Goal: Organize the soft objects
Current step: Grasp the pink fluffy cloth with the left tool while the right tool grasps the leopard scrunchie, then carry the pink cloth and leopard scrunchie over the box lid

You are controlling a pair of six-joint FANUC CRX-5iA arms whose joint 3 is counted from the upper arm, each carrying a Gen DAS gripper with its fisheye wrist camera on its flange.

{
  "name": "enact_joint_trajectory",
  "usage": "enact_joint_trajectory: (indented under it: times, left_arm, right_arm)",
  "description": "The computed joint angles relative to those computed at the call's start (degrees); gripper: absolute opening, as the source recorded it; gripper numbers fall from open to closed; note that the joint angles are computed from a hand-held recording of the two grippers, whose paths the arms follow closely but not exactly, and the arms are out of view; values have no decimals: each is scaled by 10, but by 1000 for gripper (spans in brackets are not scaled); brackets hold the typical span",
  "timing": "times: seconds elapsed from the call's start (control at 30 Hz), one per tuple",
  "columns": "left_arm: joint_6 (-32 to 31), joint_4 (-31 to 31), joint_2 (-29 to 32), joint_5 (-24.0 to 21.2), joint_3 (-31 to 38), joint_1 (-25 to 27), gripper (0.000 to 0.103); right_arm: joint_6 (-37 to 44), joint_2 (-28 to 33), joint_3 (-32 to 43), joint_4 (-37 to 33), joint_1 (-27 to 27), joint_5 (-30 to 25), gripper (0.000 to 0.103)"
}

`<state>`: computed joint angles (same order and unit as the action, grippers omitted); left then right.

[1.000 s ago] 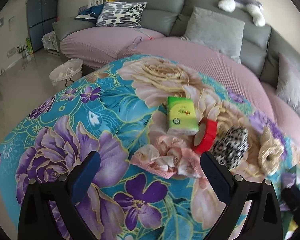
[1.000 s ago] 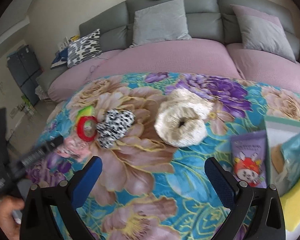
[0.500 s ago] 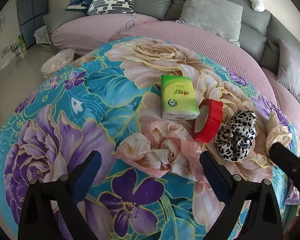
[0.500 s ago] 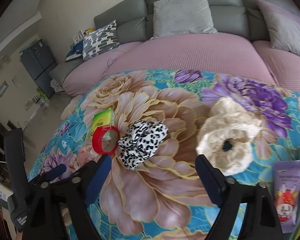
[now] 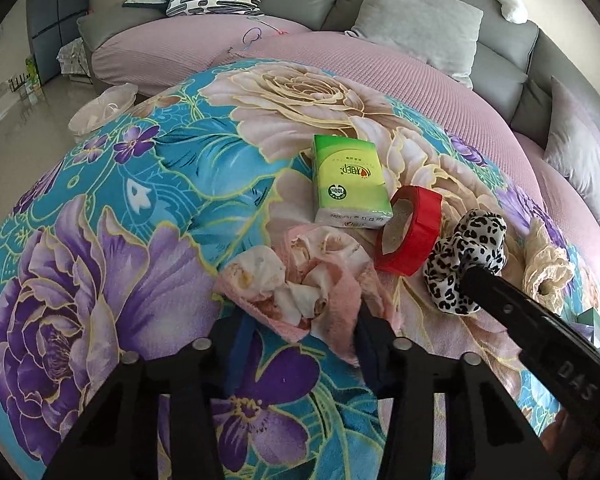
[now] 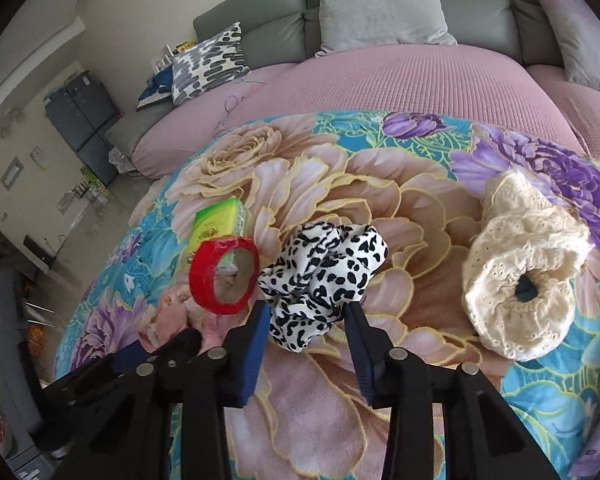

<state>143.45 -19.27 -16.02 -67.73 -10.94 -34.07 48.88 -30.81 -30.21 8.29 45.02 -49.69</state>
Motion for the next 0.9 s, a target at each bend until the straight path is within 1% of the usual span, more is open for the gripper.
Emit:
enact_joint_trajectory:
  times: [0.03,0.07,0.1,0.13,0.17,0.23,0.3,0.43,0.57,0.67,0.77,0.9]
  left_arm:
    - [0,0,0,1,0,0,38]
    - [1,2,-1,3,-2,2,36]
    - [1,4,-3,5,-4,3,32]
    - [2,5,-4,6,-5,3,27]
    - [3,5,-4,6,-5,3,25]
    - [6,5,-8,11,-7,3,20]
    - [10,2,-11,12,-7,0,18]
    - [15,-11,-11,4,0,-9,16]
    - [20,-23,-12,-1,7,-20,15]
    - [26,-37,-14,-5,16,-34,14]
    - [32,-52,-12,-14,28,-50,14]
    - [45,-84,-8,-33,51,-85,14]
  right_arm:
    - [0,1,-1,-2,-1,3,35]
    - [-3,2,-2,0,0,4,35]
    - [-5,3,-3,3,0,5,30]
    - [-6,3,-4,3,0,6,29]
    - [-9,3,-5,5,0,7,28]
    - [-8,1,-5,1,-2,7,21]
    - [-8,-2,-5,-1,-3,7,17]
    - [-26,-20,-15,11,10,-1,14]
    - [-63,-60,-32,26,25,-9,14]
    - [-101,-97,-46,50,44,-24,14]
    - [-150,-140,-62,92,76,-48,14]
    - [-228,-199,-81,163,141,-108,14]
